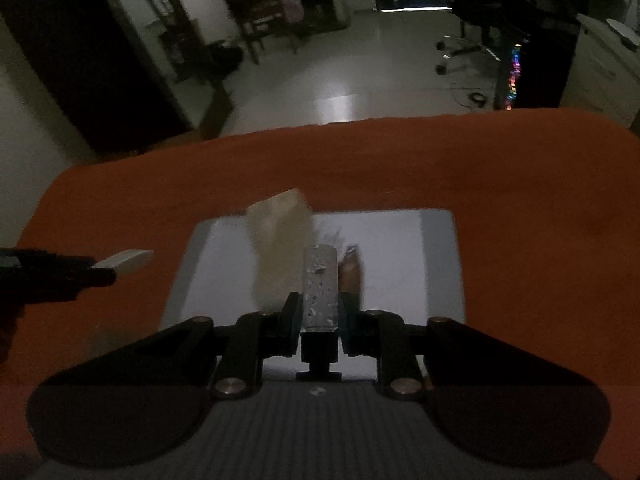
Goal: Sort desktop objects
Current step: 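Carry the white remote and clear vial into the cardboard box with both grippers, then open both grippers to drop the remote and vial into the box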
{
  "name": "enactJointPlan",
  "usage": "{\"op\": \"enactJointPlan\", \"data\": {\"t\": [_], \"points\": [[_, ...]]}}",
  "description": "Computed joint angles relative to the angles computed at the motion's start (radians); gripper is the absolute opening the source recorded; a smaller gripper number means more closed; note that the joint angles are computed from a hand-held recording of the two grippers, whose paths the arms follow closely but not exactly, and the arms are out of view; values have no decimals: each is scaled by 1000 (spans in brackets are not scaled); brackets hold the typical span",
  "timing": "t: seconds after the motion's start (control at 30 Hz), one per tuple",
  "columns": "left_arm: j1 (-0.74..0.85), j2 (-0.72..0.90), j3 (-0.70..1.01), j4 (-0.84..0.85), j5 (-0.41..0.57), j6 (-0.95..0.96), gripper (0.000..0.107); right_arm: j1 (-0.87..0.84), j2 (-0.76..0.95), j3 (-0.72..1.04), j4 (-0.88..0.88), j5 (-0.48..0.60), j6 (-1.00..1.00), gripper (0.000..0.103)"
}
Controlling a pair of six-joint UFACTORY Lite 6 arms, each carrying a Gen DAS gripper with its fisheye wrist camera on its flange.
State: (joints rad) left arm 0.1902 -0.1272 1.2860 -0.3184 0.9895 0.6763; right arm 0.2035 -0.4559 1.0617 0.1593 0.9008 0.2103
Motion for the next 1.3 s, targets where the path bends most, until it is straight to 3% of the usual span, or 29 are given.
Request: {"op": "enactJointPlan", "data": {"t": [0.23,0.37,0.5,0.6,0.7,0.9,1.03,1.3], "points": [[106,-396,-310,-49,144,58,40,497,-160,-208,-286,-8,547,21],[97,-670,-507,-12,192,25,40,692,-180,-345,-371,-49,778,21],[-83,-871,-678,98,184,-177,40,786,-177,-466,-418,-116,912,21],[-323,-943,-786,227,134,-429,40,797,-174,-529,-439,-167,953,21],[-499,-955,-865,345,64,-628,40,800,-172,-574,-456,-211,984,21],[-583,-897,-960,401,-48,-746,40,750,-153,-600,-386,-256,890,21],[-624,-899,-1007,438,-65,-802,40,696,-99,-624,-290,-316,787,21],[-651,-860,-1013,446,-90,-835,40,695,22,-597,-277,-342,748,21]]}}
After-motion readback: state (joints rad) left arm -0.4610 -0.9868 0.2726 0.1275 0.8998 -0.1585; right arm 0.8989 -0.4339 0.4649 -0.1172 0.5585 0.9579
